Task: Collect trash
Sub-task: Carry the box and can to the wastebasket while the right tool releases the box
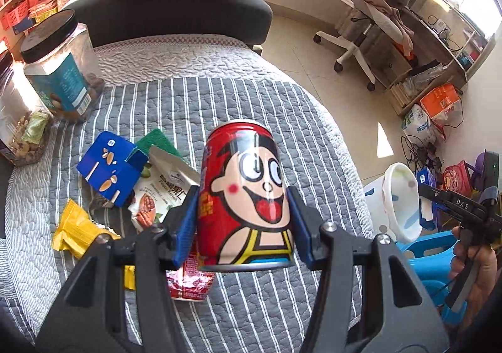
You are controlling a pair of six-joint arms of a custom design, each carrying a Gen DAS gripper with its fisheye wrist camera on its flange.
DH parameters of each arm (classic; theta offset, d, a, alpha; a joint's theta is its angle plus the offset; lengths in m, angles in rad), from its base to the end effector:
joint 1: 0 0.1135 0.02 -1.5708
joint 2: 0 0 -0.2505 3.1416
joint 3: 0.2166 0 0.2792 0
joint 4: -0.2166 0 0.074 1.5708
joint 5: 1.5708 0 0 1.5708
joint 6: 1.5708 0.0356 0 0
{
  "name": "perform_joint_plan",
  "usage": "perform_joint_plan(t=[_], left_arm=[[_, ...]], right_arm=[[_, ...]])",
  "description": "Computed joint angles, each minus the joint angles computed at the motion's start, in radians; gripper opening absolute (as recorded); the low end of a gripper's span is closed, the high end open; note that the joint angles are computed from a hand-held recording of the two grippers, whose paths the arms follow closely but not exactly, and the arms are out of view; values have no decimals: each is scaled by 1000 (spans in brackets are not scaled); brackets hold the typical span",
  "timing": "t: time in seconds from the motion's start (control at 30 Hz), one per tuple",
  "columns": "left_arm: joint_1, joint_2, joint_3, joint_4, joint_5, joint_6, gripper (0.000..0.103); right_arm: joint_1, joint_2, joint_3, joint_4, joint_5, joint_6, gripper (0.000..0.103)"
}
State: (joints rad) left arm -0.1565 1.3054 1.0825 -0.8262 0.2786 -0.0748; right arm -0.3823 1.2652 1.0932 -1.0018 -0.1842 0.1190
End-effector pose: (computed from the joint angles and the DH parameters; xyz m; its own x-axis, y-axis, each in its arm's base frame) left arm 0.2824 -0.0545 0.2596 -0.8753 0.0654 -0.4791 0.2204 0.9358 -0.2750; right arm 0.2490 -0.0931 0.2643 -0.8139 0.4530 -0.3639 0.4005 0.8910 0.2136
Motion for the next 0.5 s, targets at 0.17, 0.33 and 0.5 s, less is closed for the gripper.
perform_joint_plan(t=[0.17, 0.33, 0.5], left_arm=[[-140, 24, 5, 38, -34, -59, 55], [-258, 58, 23, 74, -58, -113, 55], [-371, 103, 46, 123, -74, -172, 55]], right_arm=[[-156, 21, 10, -18, -20, -90, 61], [-291, 56, 19, -29, -37, -171, 61], [-367, 89, 17, -12, -56, -221, 62]])
